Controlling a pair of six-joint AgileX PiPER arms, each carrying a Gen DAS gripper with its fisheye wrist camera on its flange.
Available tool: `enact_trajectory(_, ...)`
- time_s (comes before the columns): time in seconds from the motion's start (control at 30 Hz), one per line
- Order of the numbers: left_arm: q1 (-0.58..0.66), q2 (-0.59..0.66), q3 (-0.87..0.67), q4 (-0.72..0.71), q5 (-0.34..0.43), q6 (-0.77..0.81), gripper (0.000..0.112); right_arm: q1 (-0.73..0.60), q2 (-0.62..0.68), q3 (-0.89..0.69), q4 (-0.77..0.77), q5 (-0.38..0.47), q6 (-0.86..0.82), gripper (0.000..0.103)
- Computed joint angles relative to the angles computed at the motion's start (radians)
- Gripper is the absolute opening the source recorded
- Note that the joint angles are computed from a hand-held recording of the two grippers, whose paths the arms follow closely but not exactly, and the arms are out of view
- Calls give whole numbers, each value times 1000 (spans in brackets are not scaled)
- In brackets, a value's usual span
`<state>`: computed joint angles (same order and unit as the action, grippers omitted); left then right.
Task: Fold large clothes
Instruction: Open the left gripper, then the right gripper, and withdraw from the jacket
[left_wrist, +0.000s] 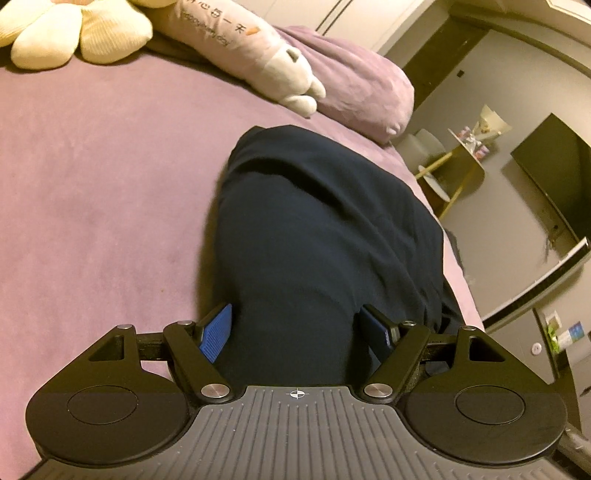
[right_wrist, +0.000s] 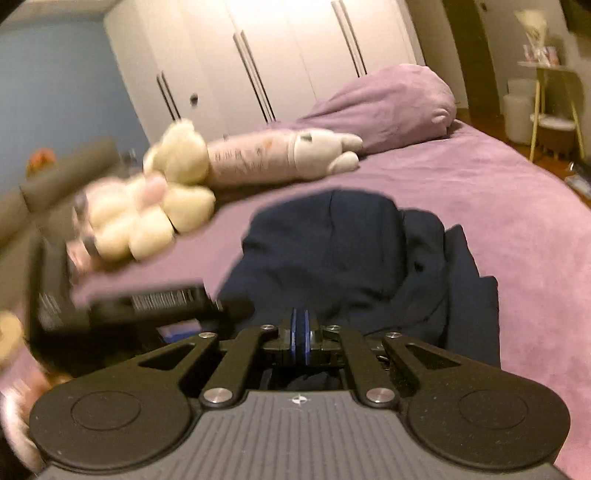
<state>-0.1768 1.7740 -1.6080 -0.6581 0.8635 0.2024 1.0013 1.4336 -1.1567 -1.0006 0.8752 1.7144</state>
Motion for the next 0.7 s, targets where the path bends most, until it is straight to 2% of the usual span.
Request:
enact_trajectory(0.07,-3,1,4,0,-8,6,79,13,48,-26,9,68,-33,3)
enact_trajectory(0.13,-9,-4,17,-5,-22,18,79,1,64,-4,17,86,-20,1)
enact_trajectory(0.2,-17,-17,47,-30,-47,56,79,-9,66,89,-22,66,71,0)
enact_trajectory(0.27,-33,-37,78,-32,-83,93,81,12,101,152,-83,114,169,0)
enact_trajectory(0.33,-46,-42,80,6,-91,85,81,13,67,193,-112,93,253,0)
enact_trajectory(0.4,-35,-42,84,-9,-90,91,81,-7,11,192,-77,65,253,0)
enact_trajectory(0.47,-19,-39,90,-41,-86,105,81,-16,-48,180,-56,70,260,5)
enact_trajectory(0.5,-17,-40,96,-49,-89,106,81,-22,-73,173,-64,66,276,11)
enact_trajectory(0.53,-15,-40,97,-53,-89,106,81,-43,-90,164,-63,44,272,24)
enact_trajectory(0.6,-18,-42,96,-50,-91,101,82,-127,-89,127,-28,-39,203,39)
enact_trajectory(0.7,-15,-33,83,-51,-81,95,82,-297,-9,29,179,-149,-36,40)
